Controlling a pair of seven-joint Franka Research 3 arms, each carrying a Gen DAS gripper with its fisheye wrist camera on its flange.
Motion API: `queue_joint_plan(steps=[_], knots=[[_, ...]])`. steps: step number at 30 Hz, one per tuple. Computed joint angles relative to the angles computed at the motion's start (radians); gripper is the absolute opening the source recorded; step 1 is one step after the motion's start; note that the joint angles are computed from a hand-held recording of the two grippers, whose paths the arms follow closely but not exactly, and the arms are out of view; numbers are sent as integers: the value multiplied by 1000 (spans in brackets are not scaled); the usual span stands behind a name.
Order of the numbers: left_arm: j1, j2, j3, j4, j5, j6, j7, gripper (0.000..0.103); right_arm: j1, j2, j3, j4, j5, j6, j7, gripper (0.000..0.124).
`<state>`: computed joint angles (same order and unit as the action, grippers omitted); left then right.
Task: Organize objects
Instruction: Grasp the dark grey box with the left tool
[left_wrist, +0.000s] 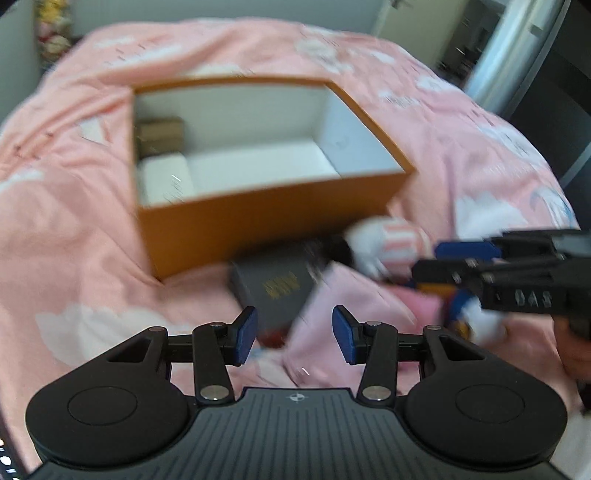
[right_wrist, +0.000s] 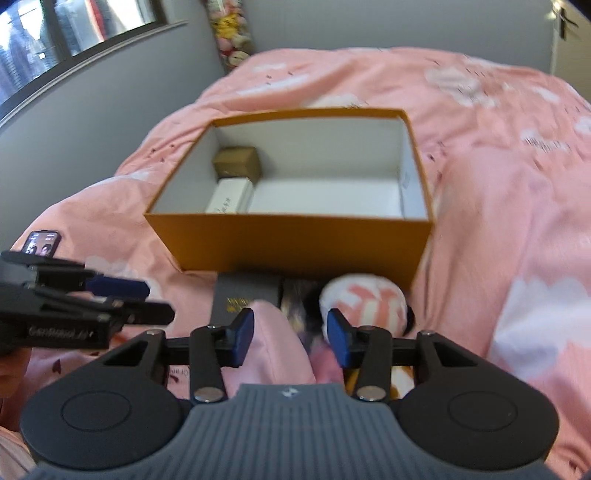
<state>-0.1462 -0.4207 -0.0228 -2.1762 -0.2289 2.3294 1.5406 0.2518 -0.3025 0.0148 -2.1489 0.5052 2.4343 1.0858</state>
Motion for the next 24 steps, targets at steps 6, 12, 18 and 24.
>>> queue_joint_plan(steps=[6,12,18,24], knots=[[-34,14,-10,-5,-14,-19,89,53,-8,-13,-22,-3,28,-114,3,32],[-38,19,-33,-23,17,5,111,53,-26,40,-10,35,-10,-210,46,30],[-2,47,-47,-15,71,25,1,53,-27,53,4,45,-22,-178,28,32],[-12,60,-35,-6,55,15,23,53,-21,92,13,66,-47,-172,23,26]])
